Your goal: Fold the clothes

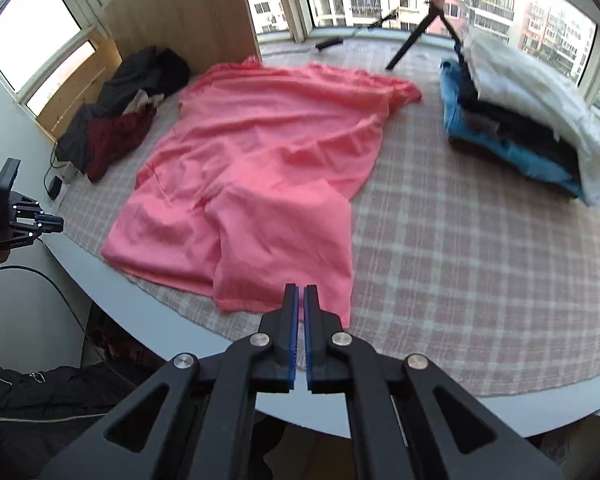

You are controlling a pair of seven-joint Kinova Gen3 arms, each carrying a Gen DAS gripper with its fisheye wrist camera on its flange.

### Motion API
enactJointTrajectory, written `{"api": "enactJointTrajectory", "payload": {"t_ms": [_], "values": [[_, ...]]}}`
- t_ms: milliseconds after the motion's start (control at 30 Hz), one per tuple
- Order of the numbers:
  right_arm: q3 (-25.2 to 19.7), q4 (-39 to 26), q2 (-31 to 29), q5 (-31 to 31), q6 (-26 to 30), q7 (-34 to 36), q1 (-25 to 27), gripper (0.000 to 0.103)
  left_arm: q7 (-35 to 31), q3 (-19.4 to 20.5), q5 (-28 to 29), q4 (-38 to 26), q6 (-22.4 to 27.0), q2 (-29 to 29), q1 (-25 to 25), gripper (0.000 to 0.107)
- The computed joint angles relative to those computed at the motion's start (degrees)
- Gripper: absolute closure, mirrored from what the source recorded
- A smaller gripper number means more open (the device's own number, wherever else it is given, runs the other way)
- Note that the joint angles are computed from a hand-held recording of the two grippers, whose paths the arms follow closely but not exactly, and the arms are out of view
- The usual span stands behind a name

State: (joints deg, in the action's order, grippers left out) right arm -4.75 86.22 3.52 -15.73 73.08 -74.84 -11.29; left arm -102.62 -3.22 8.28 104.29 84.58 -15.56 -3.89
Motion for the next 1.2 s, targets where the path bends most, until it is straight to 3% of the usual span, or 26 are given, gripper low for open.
{"api": "enactJointTrajectory", "payload": {"t_ms": [100,133,167,233,300,333,367,533,600,667,767,933,1067,1200], "values": [[-0.3,4.7,2.0,1.5,-3.4,-2.5,-0.7,0.076,-0.7,-1.2,4.0,3.6,-3.0,2.3,-0.2,0.090],[-0.2,5.5,2.7,1.0,-4.0,-2.3,-0.4,0.072,-1.0,-0.8,4.4,4.1,-3.8,2.9,-0.1,0.083],[-0.1,5.9,3.4,0.4,-4.4,-2.1,-0.1,0.071,-0.9,-0.5,4.8,4.5,-4.5,3.4,-0.1,0.074],[-0.1,6.5,4.0,-0.6,-5.9,-1.7,0.3,0.070,-0.5,0.2,5.3,5.0,-5.5,4.6,0.1,0.072],[-0.3,6.8,4.6,-1.7,-7.1,-0.9,0.7,0.059,0.2,1.0,5.5,5.1,-6.0,5.7,0.5,0.082],[-0.4,6.7,5.0,-2.3,-7.4,-0.1,0.9,0.052,0.4,1.3,5.6,5.0,-6.1,6.2,0.7,0.099],[-0.6,6.5,5.5,-2.1,-7.5,0.0,0.7,0.051,0.8,1.6,5.4,5.0,-6.2,6.2,0.8,0.107],[-0.6,6.5,7.3,2.3,-8.8,-2.2,-2.4,0.051,0.2,-0.2,6.9,4.3,-5.4,4.2,0.3,0.107],[-1.4,6.5,7.4,1.0,-8.6,-1.9,-1.2,0.054,-0.7,-1.7,8.1,3.7,-4.3,2.7,-0.6,0.107],[-1.3,5.2,8.4,-0.9,-6.1,-1.8,-0.4,0.100,-1.1,-3.0,8.5,2.4,-2.8,0.9,-1.6,0.107],[-1.3,5.0,7.4,-4.4,-4.0,-1.1,1.1,0.100,-2.1,-5.3,8.8,-0.5,-0.2,-2.3,-2.7,0.107],[0.5,6.3,-1.9,-13.6,-2.4,1.0,4.2,0.100,-6.6,-12.2,10.5,-6.4,6.2,-5.3,-4.3,0.107],[2.9,5.4,-7.7,-17.2,-1.5,-0.8,4.7,0.100,-9.6,-15.1,11.2,-10.6,10.8,-4.9,-5.2,0.107],[5.4,2.8,-6.2,-21.8,-1.6,-1.6,4.7,0.100,-11.7,-16.2,12.3,-13.3,9.1,0.8,-7.7,0.107]]}}
